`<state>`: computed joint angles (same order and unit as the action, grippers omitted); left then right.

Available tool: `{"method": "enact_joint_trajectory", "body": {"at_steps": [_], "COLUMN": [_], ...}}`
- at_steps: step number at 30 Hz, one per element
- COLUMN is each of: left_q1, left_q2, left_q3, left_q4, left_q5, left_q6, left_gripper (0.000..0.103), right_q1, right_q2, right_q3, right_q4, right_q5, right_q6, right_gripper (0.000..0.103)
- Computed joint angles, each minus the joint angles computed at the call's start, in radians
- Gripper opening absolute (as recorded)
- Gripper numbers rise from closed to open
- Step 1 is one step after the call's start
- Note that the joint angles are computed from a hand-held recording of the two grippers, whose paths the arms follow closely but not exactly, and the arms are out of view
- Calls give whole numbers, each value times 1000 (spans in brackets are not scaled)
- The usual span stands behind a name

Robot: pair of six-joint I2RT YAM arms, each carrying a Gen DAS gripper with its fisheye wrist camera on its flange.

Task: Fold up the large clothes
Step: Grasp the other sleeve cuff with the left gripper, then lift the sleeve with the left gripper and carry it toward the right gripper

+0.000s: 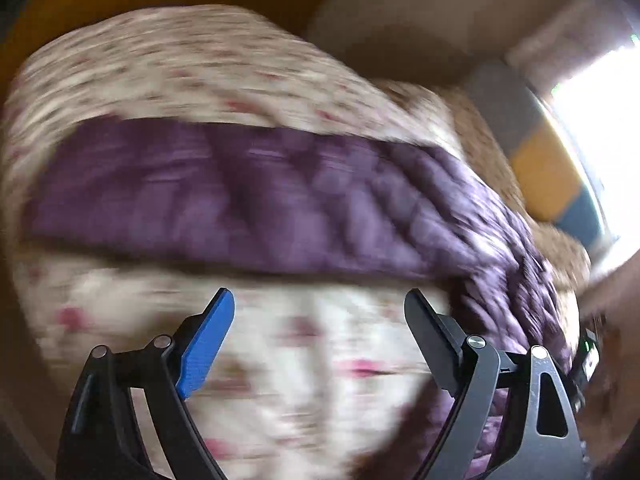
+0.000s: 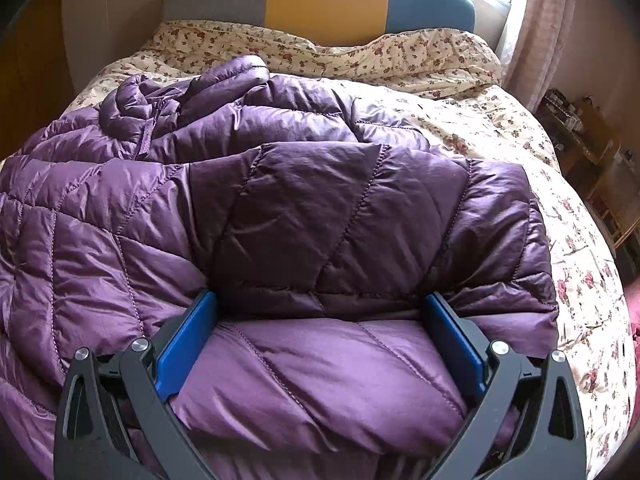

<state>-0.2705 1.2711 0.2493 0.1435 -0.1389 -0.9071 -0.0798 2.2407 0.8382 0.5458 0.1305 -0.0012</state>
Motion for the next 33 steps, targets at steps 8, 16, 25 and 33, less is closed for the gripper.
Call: {"method": "enact_joint_trajectory", "body": {"at_steps": [8,16,25,33], "left_q1": [566,614,373,36], "left_q2": [-275,-5,-51,187], "left_q3": [-148,-41,79,338], "left_q4": [-124,23,-3,41], "left_q5": [199,206,94,29], "left_q6": [73,167,276,255], "left_gripper": [86,27,15,12], "right_q1": [-2,3,1,3], "right_q2": [-4,-4,-7,-7], "right_q3": [-7,-9,-10,-10], "right_q4": [6,6,6,6], "right_q5": [3,11,16,17], "right_q6": [-5,-4,-7,-5], "right_gripper": [100,100,100,100]}}
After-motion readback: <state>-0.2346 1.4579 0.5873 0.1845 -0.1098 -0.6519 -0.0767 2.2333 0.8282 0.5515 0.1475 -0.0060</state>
